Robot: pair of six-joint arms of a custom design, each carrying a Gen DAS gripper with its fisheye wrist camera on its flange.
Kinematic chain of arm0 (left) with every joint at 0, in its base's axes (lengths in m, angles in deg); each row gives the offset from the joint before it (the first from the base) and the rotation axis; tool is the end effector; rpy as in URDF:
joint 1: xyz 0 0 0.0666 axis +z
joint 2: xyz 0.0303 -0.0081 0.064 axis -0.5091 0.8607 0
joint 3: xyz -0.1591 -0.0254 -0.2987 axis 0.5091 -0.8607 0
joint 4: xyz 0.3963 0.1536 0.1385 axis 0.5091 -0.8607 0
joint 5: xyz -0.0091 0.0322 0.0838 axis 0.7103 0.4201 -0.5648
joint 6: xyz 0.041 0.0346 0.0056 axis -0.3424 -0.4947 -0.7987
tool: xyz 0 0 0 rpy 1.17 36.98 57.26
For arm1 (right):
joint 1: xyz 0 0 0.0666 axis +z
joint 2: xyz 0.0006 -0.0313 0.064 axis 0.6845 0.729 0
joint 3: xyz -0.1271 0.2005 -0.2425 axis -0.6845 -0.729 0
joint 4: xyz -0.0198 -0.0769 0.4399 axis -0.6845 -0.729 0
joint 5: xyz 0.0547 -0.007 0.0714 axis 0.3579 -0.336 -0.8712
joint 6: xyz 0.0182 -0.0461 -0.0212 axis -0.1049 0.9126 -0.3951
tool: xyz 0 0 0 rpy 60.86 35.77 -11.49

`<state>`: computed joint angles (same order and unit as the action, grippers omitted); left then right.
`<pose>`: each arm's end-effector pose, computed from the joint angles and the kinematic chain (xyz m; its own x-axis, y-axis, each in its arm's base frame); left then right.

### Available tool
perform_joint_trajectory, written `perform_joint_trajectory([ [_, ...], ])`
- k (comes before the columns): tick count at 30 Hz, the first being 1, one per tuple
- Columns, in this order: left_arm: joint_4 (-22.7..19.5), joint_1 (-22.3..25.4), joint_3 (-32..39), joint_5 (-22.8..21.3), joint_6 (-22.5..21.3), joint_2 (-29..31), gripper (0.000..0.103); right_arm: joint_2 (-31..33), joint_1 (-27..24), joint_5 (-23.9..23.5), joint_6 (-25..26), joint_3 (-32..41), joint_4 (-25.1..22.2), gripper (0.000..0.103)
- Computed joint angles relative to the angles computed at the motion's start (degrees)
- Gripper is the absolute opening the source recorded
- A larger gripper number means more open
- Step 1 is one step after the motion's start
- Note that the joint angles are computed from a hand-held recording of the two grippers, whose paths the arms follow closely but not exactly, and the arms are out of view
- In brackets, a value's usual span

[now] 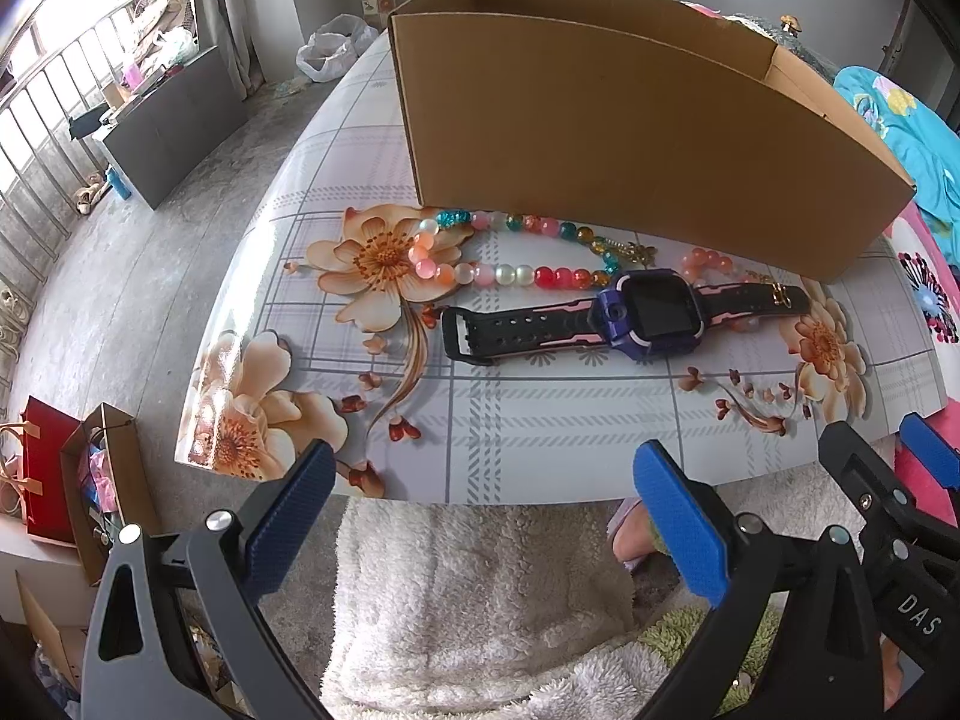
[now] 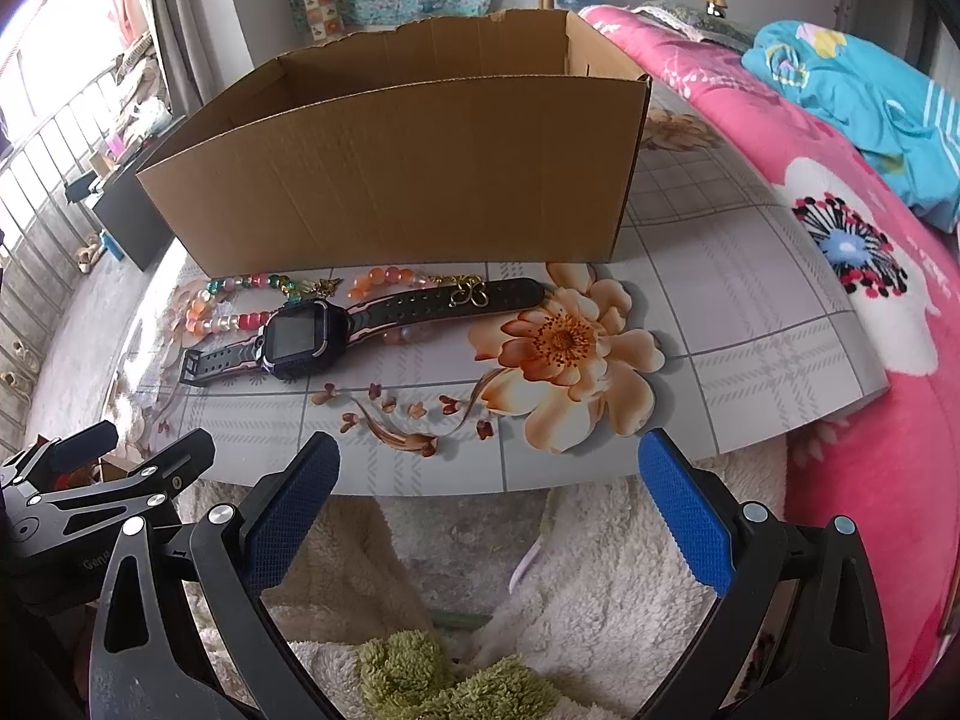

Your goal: Organize jewelry

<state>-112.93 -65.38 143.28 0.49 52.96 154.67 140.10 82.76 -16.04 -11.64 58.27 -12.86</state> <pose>0.4213 -0.2826 0.4164 -0.9037 0.0153 -0.4279 0.0143 0.9999 0.0055 0.4155 0.3265 0.3912 -0.8415 0.1439 -0.5207 0.1322 0.9894 0.0597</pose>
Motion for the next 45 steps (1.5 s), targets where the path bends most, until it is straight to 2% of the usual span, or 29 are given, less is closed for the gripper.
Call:
perform_joint_trajectory([
  [39,-0.3,-0.1,-0.3,0.3,0.2,-0.3,0.098,-0.1,0.0,0.4,0.0,0.0,0.1,0.096],
  [45,0.2,0.2,-2.2,0.5,-0.3,-1.8,0.097,0.0,0.0,0.6,-0.2,0.0,0.2,0.096],
])
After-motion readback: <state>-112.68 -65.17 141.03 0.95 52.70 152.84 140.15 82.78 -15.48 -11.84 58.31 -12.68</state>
